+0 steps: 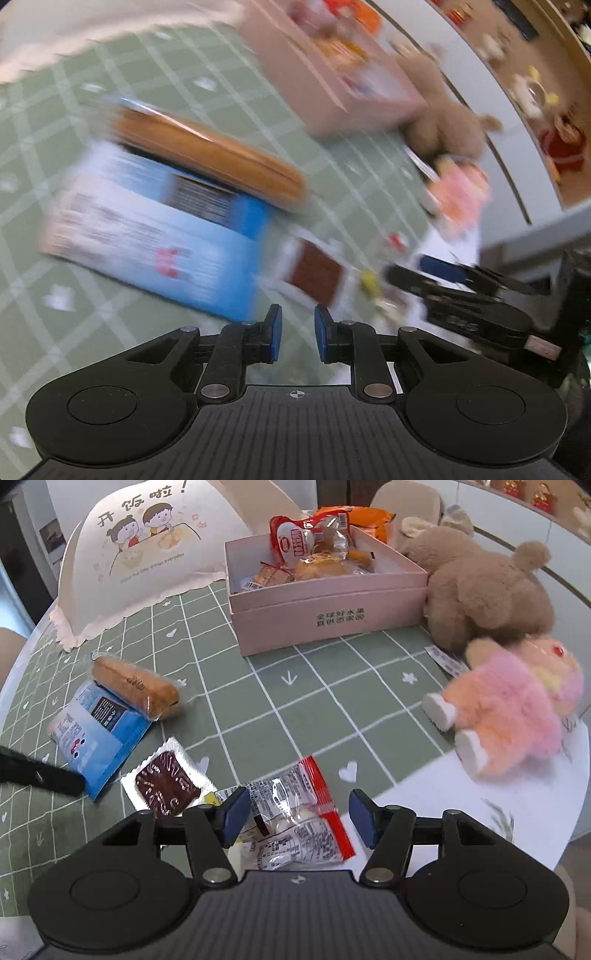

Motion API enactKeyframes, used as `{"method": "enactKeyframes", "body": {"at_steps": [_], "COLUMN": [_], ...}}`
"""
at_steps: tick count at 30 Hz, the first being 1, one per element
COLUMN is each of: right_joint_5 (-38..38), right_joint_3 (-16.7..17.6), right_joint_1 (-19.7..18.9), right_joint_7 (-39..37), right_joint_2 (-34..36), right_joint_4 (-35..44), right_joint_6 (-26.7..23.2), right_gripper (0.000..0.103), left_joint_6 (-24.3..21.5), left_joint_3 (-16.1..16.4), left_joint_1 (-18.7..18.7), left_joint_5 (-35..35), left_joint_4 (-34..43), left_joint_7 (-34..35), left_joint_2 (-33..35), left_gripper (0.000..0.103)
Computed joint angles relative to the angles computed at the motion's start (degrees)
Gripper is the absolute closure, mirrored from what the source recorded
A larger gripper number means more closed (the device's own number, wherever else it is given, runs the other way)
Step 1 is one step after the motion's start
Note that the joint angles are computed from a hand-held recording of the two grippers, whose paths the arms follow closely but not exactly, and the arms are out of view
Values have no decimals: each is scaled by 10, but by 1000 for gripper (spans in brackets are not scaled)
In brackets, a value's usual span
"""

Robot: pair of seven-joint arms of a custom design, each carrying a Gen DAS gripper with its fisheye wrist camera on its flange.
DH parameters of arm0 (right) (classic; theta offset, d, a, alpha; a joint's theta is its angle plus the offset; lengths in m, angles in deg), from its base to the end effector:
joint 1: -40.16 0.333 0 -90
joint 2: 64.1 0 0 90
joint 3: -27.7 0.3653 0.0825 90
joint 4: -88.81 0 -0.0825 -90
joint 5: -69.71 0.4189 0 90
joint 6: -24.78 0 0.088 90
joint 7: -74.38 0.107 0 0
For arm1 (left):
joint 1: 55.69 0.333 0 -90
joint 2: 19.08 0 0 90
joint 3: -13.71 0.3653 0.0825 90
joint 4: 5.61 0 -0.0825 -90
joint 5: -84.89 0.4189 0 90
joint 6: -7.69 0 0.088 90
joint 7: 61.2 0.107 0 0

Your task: Organize snacks

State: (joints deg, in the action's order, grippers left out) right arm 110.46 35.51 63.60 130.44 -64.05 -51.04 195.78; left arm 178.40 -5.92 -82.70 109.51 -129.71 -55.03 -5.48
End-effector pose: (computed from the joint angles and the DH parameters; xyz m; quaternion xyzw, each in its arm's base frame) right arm 0.4797 0.2375 0.3738 -0.8140 0.5033 -0.0819 0.2782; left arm 0.4224 -0.4761 0.3789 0.7626 -0.5749 0.2931 0.0459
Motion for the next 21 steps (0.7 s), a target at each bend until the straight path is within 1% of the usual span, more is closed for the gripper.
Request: {"method": "enactKeyframes", "body": {"at_steps": [1,2,3,4,5,6,7,8,11,13,15,16,17,19,20,21], "right_joint_5": [2,4,11,24,35,39,26,-2,-61,-82,-88,-81,-62,-23,5,55], "right_joint_3": [0,0,2,3,4,5,7,14,22,22,19,14,2,-19,-27,-41], "right_joint_1": [0,0,3,6,11,15,13,6,-15,-21,-18,-10,7,38,53,76], "right_joint_7": [6,13,14,7,0,-3,7,33,93,120,131,125,102,47,14,-43], "right_joint_2": [-4,-11,-18,-26,-36,-45,-51,-59,-69,-73,-76,-78,-78,-70,-64,-54], "right_joint_4": [-2,-8,-15,-23,-32,-42,-51,-62,-78,-84,-92,-94,-93,-79,-69,-53], "right_joint_6": [-6,-8,0,12,25,39,50,61,57,50,57,63,68,73,75,72], "right_gripper": [43,43,43,43,43,43,43,43,43,43,43,43,43,43,43,43], "left_joint_6": [-4,-9,-22,-36,-44,-58,-62,-67,-115,-162,-206,-236,-256,-267,-262,-248], "left_joint_3": [1,10,28,39,46,54,59,60,48,36,27,24,23,31,32,32], "left_joint_1": [-5,-17,-36,-47,-52,-60,-64,-63,-57,-55,-57,-61,-64,-72,-69,-63], "left_joint_5": [3,14,31,42,51,64,77,87,108,114,117,116,115,126,124,118], "left_joint_4": [14,26,46,60,68,90,101,112,167,198,211,215,213,185,161,139], "left_joint_7": [-2,-16,-43,-67,-84,-99,-110,-109,-52,14,78,105,121,111,97,78], "left_joint_2": [12,20,33,42,48,63,71,77,108,120,121,120,117,95,75,59], "left_gripper": [81,80,80,79,78,78,78,78,78,78,77,76,76,77,76,76]}}
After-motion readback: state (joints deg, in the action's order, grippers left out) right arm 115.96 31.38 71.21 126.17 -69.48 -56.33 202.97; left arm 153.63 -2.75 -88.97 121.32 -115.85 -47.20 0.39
